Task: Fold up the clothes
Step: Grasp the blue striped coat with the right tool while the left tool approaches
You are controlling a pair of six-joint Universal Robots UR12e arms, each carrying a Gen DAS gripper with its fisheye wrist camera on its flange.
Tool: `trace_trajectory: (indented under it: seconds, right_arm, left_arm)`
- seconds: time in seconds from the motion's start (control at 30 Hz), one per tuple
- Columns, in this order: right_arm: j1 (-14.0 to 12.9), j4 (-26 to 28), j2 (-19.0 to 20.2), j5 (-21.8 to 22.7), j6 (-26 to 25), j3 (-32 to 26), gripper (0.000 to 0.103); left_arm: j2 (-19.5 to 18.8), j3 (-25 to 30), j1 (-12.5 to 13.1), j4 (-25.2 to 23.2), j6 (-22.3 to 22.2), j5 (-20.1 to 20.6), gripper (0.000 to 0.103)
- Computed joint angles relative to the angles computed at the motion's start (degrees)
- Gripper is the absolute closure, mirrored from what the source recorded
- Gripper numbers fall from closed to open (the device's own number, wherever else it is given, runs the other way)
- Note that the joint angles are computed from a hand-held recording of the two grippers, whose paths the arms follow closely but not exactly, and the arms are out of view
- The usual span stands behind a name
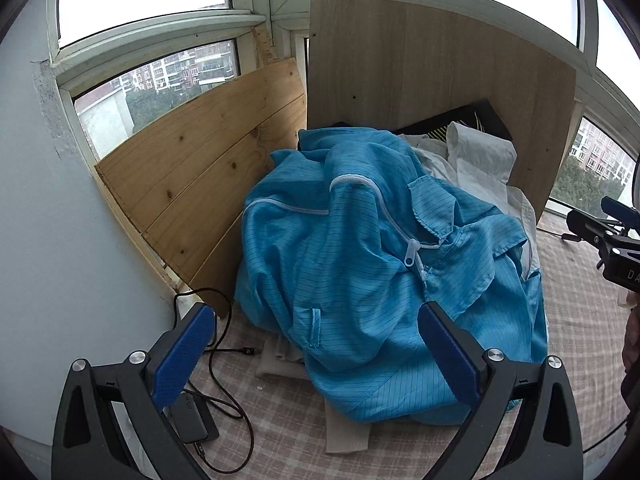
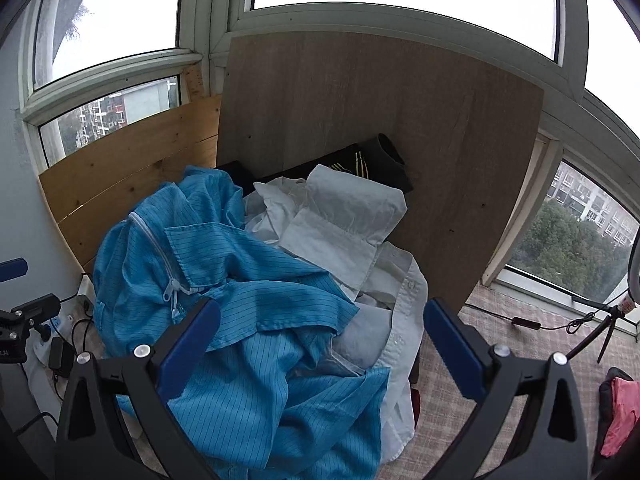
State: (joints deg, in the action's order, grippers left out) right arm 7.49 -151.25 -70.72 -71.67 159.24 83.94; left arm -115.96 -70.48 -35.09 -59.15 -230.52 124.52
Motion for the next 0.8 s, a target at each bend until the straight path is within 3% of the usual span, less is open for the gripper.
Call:
trace_trajectory:
  seconds: [0.07, 0.13, 0.33, 0.37, 0.4, 0.47, 0.53, 0.6, 0.7, 0.8]
  right_arm:
    - [-0.2, 1.5, 1.7, 1.5, -2.4, -1.5, 0.001]
    - [0.2, 3.7, 3.6, 0.1, -4.5, -3.6, 0.001]
    - [1.5, 16.3, 9.0, 0.8, -6.8, -11.2, 0.001]
    - [1.9, 17.6, 9.5, 0.2, -7.2, -11.8, 0.006]
    - [2.0, 19.2, 9.8, 0.3, -8.0, -12.2, 0.027]
    - [2.4, 22.2, 10.4, 0.4, -9.4, -13.1, 0.057]
    - [2.3, 23.7, 10.3, 1.2, -9.8, -13.0, 0.062]
    - [2.1, 23.1, 9.7, 2.3, -9.6, -12.2, 0.077]
    - [1.4, 22.8, 8.6, 4.5, -9.2, -11.1, 0.09]
    - [0.8, 23.3, 7.4, 6.6, -9.7, -10.0, 0.095]
  left_arm:
    - [-0.1, -0.6, 0.2, 0.3, -0.2, -1.3, 0.001]
    - [-0.1, -1.2, 0.4, 0.2, -0.8, -2.5, 0.001]
    - [0.6, -3.2, 1.1, 0.1, -2.9, -5.0, 0.001]
    - [0.9, -3.6, 1.3, 0.1, -3.4, -5.3, 0.001]
    - [1.1, -4.0, 1.4, 0.1, -4.0, -5.6, 0.001]
    - [1.6, -5.0, 1.8, 0.2, -5.1, -6.2, 0.001]
    - [2.2, -5.9, 2.2, 0.6, -6.1, -6.8, 0.001]
    - [2.5, -6.5, 2.5, 0.8, -6.8, -7.5, 0.001]
    - [2.5, -6.4, 2.7, 1.1, -6.4, -7.7, 0.001]
    - [2.4, -6.3, 2.8, 1.5, -5.8, -7.8, 0.001]
